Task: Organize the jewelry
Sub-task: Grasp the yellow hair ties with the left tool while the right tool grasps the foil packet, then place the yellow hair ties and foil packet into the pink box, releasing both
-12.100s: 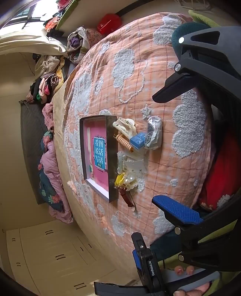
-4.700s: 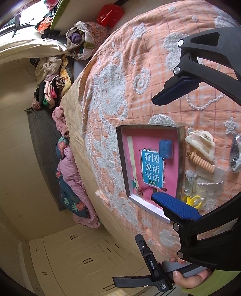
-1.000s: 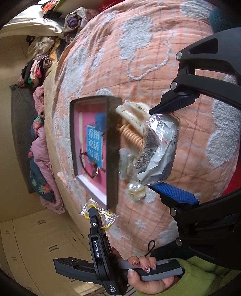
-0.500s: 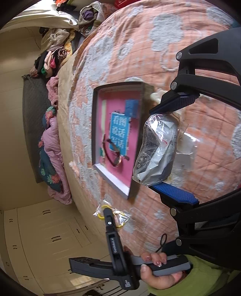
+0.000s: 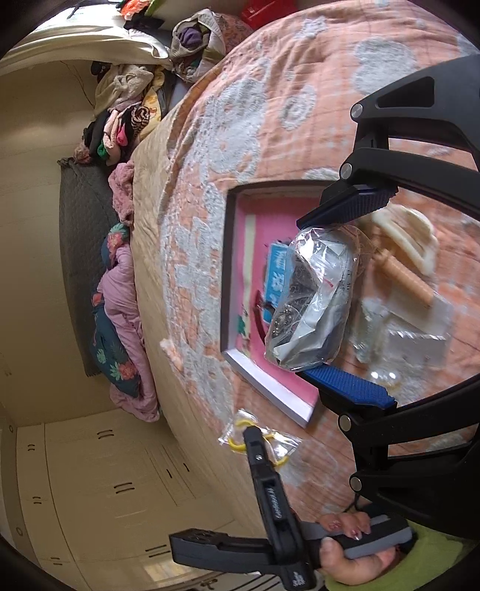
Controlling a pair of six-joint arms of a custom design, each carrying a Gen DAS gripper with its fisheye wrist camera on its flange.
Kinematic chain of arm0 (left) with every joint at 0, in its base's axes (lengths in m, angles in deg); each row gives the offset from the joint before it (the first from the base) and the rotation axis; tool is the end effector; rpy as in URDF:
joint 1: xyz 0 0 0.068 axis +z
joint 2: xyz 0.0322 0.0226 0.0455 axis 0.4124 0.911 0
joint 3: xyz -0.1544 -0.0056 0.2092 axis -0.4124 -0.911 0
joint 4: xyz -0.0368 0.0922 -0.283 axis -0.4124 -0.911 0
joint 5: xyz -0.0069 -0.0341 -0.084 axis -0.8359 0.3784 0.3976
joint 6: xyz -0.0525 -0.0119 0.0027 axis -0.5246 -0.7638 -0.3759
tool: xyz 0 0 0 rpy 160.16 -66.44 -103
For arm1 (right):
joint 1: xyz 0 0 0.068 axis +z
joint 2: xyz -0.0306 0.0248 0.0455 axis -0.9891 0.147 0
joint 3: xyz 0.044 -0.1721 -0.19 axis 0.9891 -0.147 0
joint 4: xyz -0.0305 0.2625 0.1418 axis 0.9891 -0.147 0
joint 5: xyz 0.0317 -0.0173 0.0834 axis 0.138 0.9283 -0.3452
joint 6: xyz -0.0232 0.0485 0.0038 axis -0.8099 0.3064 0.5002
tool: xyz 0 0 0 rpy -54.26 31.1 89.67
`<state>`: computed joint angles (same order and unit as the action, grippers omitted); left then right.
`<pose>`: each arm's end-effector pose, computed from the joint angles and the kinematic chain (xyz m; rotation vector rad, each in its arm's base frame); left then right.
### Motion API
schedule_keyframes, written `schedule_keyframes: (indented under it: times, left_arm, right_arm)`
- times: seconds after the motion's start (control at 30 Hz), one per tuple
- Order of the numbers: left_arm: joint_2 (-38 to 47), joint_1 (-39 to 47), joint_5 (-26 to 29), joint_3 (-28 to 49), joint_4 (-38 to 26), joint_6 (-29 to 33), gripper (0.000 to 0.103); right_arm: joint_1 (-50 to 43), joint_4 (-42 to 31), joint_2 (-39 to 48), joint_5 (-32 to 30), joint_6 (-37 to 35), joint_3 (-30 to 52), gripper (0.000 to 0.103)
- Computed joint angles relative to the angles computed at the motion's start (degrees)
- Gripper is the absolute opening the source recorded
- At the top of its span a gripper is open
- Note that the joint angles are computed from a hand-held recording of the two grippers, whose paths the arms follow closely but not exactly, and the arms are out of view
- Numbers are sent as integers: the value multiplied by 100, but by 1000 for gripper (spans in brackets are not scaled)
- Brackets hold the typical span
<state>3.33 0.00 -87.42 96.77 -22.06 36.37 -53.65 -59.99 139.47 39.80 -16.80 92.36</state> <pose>0.2426 -0.0955 0.2043 -0.4284 2.2053 -0.1371 0.3345 0.1895 0.2086 -0.7784 2.1075 0.5795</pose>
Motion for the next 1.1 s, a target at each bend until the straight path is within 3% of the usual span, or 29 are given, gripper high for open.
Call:
schedule_keyframes:
  times: [0.7, 1.1]
  left_arm:
    - [1874, 531, 411, 574, 598, 282, 12]
    - [2312, 688, 481, 725, 666, 313, 12]
  right_arm:
    - [-231, -890, 2843, 292, 187, 2899, 71]
    - [-201, -1196, 3603, 395, 312, 3569, 73]
